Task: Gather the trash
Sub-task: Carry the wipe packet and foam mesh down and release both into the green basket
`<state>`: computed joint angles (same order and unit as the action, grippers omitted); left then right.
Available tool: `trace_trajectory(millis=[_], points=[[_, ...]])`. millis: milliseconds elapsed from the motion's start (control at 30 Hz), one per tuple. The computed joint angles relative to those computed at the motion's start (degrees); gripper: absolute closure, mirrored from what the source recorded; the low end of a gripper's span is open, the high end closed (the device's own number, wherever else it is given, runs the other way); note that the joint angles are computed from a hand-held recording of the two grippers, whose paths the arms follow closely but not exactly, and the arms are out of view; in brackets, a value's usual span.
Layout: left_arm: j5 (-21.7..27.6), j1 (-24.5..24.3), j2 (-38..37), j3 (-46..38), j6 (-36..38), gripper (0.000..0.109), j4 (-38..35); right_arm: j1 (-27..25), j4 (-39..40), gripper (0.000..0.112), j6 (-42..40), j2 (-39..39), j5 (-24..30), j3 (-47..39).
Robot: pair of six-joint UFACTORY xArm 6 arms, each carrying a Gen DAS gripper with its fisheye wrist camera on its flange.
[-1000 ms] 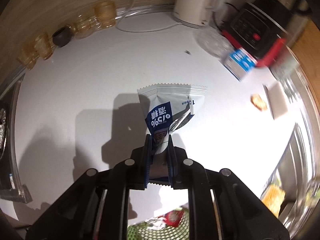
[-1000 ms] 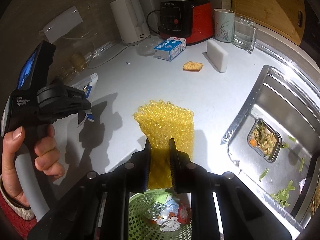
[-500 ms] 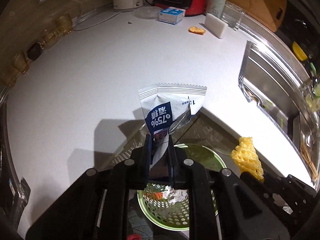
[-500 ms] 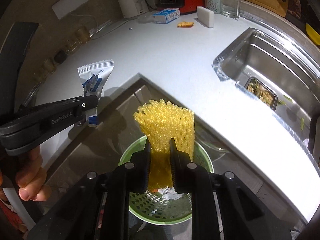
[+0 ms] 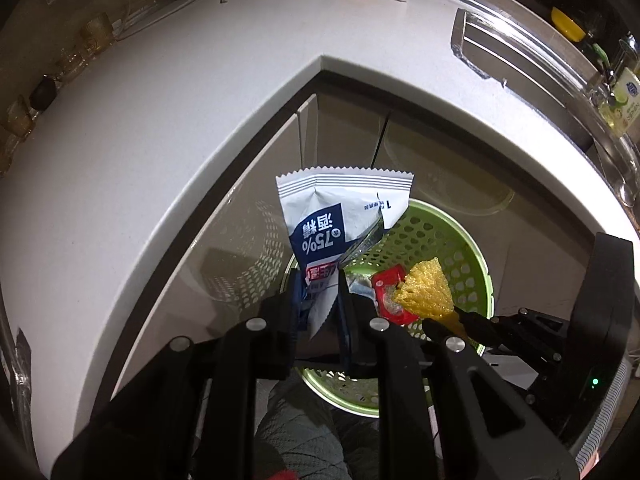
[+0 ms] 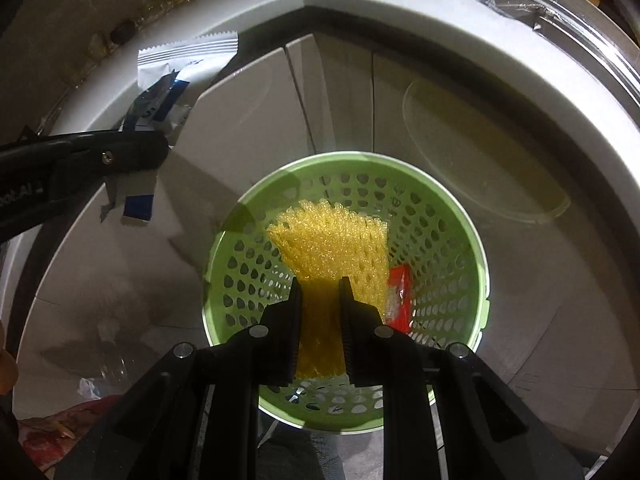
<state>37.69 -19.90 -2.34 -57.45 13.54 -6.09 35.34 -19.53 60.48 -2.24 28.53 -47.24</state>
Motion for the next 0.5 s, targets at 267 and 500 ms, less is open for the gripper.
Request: trace_trajectory(millis=[267, 500], points=[[0.76, 0.59, 1.84, 1.13, -0.21, 0.092, 2.89, -1.33, 0.13, 0.093, -0.83, 9.13, -5.55, -0.03], [1.66, -0.07, 2.9, 0.99, 0.37, 0.092, 4.49, -1.71, -4.2, 0.045, 4.47, 10.57, -5.99, 1.04]])
